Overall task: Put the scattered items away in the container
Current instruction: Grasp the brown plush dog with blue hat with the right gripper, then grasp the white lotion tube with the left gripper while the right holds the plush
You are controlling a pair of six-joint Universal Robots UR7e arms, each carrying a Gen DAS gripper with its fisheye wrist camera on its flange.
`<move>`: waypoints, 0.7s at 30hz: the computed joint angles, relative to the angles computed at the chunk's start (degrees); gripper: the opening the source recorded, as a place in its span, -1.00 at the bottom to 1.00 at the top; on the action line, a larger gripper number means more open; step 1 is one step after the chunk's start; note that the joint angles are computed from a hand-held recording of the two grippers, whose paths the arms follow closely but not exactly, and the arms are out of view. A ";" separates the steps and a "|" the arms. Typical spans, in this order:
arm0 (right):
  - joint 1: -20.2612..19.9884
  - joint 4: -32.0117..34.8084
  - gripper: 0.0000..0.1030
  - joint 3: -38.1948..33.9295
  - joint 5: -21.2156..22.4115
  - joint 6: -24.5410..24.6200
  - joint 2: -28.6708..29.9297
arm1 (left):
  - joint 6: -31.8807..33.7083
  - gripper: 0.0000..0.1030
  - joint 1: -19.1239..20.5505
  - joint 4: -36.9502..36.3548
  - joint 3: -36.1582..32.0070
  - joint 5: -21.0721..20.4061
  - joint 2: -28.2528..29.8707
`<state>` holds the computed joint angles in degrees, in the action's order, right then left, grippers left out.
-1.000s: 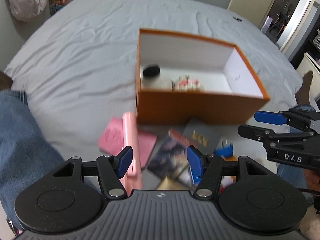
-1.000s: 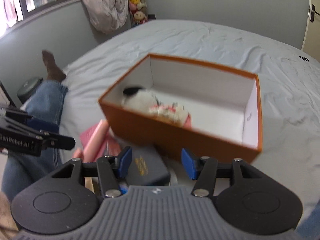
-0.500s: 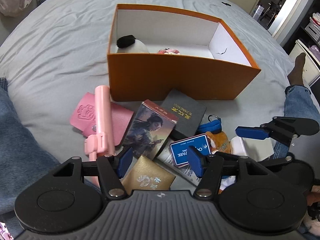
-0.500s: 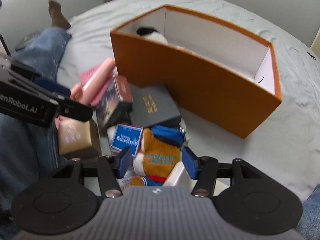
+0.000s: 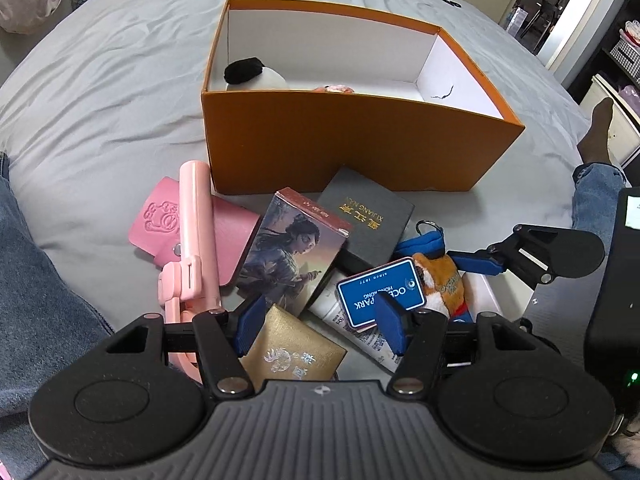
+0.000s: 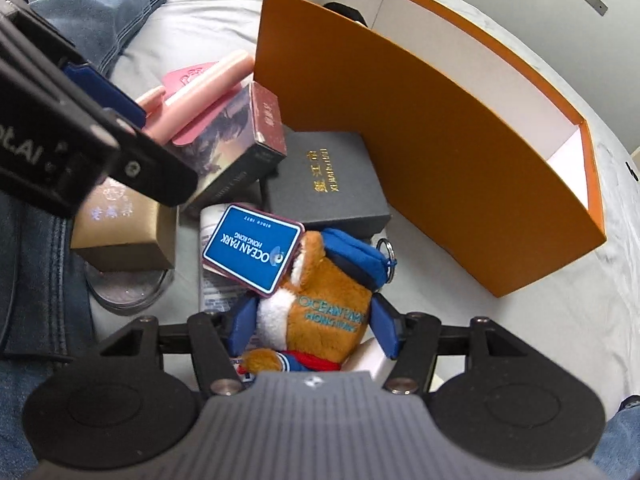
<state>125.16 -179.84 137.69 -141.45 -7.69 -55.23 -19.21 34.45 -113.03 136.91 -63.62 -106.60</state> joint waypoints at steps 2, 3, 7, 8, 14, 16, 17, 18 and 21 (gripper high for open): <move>-0.35 0.27 0.13 0.39 0.46 1.46 -1.12 | 0.14 0.37 0.21 -0.35 0.00 -0.56 0.03; -0.50 0.40 0.11 0.60 0.59 2.18 -1.75 | 0.31 0.37 0.35 -0.61 0.00 -0.94 0.07; -1.12 0.00 0.05 1.71 1.31 5.31 -4.43 | -0.12 0.37 0.74 -1.40 -0.15 -2.07 0.61; -1.23 -0.22 0.05 1.95 1.21 6.16 -4.98 | -0.43 0.37 0.85 -1.50 -0.24 -2.37 0.82; -0.83 -2.39 0.04 2.59 -2.77 7.93 -7.22 | -1.47 0.37 0.55 -1.63 -0.58 -3.03 2.12; -0.95 -1.52 0.04 3.21 -2.20 8.12 -8.92 | -1.23 0.37 0.41 -1.41 -0.66 -3.39 2.73; -0.82 -0.71 0.04 3.31 -1.93 8.61 -9.71 | -1.58 0.37 0.37 -1.18 -0.73 -3.43 3.14; -0.64 0.01 0.04 3.49 -1.51 9.24 -10.58 | -2.04 0.37 0.38 -1.03 -0.76 -3.42 3.48; -0.21 1.05 0.04 4.15 0.13 11.04 -12.48 | -3.88 0.37 1.25 -0.55 -1.24 -4.16 5.01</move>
